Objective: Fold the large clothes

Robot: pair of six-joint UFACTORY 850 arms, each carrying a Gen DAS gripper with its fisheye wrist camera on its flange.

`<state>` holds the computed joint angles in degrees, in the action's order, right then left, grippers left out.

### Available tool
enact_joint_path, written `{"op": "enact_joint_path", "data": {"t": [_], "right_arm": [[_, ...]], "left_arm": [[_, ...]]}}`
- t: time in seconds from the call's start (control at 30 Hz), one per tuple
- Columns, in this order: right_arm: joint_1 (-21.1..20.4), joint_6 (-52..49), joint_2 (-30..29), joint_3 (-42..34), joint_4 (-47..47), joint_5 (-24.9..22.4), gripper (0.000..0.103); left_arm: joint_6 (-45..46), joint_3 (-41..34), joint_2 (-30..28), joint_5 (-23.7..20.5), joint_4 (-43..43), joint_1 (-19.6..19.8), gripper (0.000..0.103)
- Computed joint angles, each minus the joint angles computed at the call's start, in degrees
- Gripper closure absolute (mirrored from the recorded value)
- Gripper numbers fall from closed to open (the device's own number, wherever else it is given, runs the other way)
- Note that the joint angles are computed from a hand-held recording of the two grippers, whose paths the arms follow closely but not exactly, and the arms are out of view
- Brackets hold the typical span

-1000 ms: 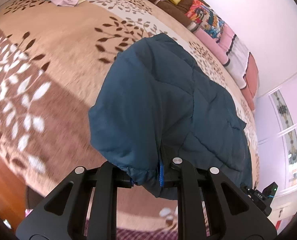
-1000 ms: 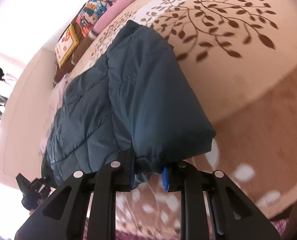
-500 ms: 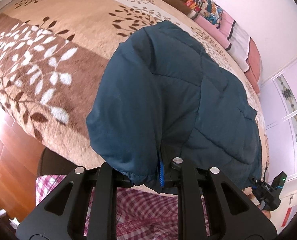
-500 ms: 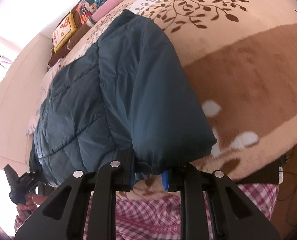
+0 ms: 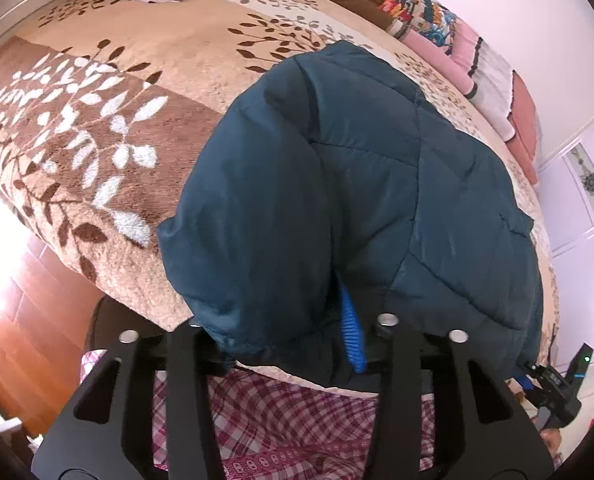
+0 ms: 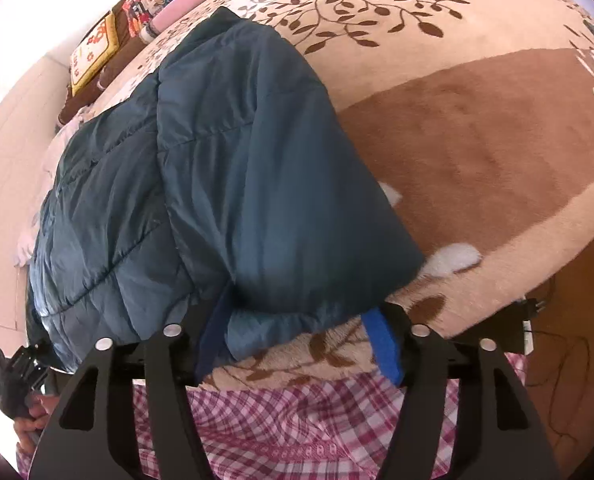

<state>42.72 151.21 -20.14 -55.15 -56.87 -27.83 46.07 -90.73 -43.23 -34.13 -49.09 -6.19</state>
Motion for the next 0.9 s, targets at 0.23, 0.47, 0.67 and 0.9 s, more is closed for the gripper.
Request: {"op": "enact_joint_path", "data": {"t": [0.23, 0.47, 0.67, 0.9], "right_arm": [[3.04, -18.13, -0.81, -5.36, 15.75, -11.44, 0.04], [5.96, -28.08, -4.17, -13.93, 15.63, -27.66, 0.041], [2.24, -38.88, -7.75, -20.66, 9.08, -17.05, 0.099], [-2.91, -50.8, -17.02, -35.17, 9.12, -10.92, 0.1]], "left_arm": [[-1.52, 0.51, 0.37, 2.11, 1.7, -0.53, 0.045], [-1.25, 1.08, 0.59, 4.56, 2.3, -1.44, 0.037], [0.15, 1.11, 0.38, 4.57, 1.07, -1.2, 0.036], [5.39, 1.88, 0.25, 2.81, -5.23, -0.29, 0.044]]}}
